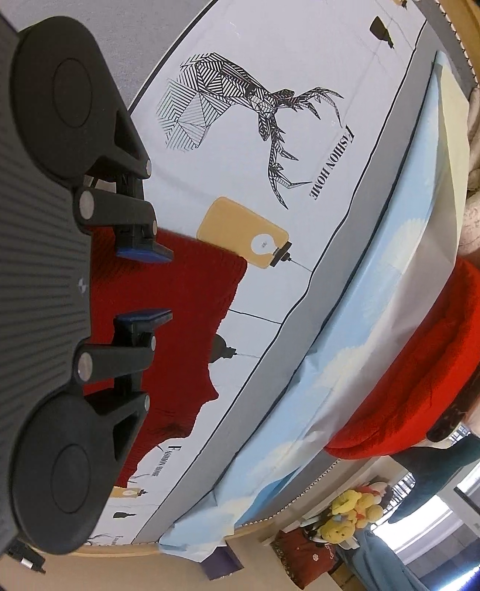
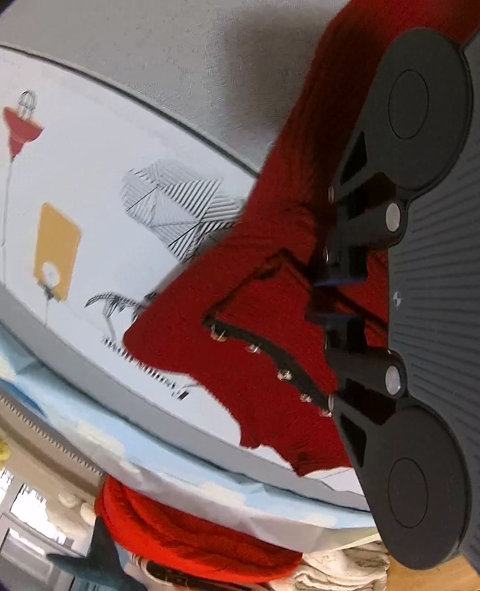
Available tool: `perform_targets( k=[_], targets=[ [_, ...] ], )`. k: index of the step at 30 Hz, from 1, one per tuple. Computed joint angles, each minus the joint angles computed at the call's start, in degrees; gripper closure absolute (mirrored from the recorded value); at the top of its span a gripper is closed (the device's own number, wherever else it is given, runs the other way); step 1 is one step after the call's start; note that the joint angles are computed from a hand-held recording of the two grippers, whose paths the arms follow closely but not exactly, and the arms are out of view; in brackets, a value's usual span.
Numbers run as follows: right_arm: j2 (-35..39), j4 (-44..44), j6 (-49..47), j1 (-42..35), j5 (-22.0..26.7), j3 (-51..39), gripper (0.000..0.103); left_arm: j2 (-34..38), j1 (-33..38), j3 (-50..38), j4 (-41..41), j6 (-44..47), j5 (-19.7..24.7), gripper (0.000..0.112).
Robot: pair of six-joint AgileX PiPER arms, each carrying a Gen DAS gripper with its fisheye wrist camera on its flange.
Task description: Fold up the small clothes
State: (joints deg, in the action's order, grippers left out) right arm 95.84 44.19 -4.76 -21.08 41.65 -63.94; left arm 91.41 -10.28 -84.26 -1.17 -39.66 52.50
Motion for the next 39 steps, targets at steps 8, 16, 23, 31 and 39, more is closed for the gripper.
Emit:
perform_targets(
  k=[8,16,23,31,39],
  targets=[
    [-16.01,15.01,-24.85,4.40,-14.11,7.86,0.097,1.23,-0.81,0.40,0.58,0.22,-0.24,0.084],
    [-7.74,-10.23,3.91,-0.03,-6.91,4.83,0.094,3.85,-0.96,3.33,-2.90,3.01,-1.35,0.084],
    [-2.25,6.42,-14.51,-4.46,2.94,0.23,0.066,6.96,-1.24,8.73,-1.22,3.39,-2.48,0.081],
    [-1.91,-0.48,-14.43,-4.41,3.43,-1.49,0.062,4.23,-3.75,12.85,3.57,1.89,-4.63,0.078],
    [-13.83,-0.37,-24.13,-10.82,6.74,1.57,0.062,-10.03,-16.82,11.51,23.22,-9.85,1.71,0.080]
  ],
)
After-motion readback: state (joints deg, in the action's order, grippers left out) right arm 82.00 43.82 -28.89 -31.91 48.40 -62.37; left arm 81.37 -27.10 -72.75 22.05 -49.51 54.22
